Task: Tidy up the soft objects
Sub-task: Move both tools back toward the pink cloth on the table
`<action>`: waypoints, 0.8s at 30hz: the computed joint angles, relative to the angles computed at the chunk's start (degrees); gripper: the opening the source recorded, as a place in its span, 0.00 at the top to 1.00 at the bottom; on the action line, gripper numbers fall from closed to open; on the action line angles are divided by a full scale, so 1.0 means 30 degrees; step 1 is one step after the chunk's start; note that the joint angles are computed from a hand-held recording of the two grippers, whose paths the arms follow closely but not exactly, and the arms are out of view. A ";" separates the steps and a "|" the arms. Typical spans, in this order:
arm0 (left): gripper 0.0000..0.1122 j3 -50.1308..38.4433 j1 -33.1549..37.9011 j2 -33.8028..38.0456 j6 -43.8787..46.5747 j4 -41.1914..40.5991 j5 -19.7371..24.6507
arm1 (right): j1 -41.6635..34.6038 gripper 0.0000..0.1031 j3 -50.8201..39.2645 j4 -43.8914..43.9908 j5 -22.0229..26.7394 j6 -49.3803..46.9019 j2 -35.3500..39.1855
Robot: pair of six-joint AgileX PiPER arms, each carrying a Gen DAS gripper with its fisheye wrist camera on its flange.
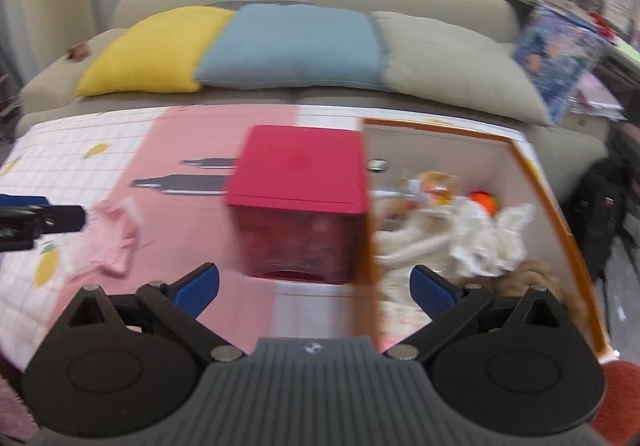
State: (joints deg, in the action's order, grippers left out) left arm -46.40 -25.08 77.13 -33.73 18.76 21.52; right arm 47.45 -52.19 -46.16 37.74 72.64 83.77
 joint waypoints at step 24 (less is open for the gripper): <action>0.31 0.2502 0.6399 0.0022 1.3366 -1.2089 -0.2682 | 0.1433 0.11 -0.6131 0.1390 -0.3655 -0.5994 0.6513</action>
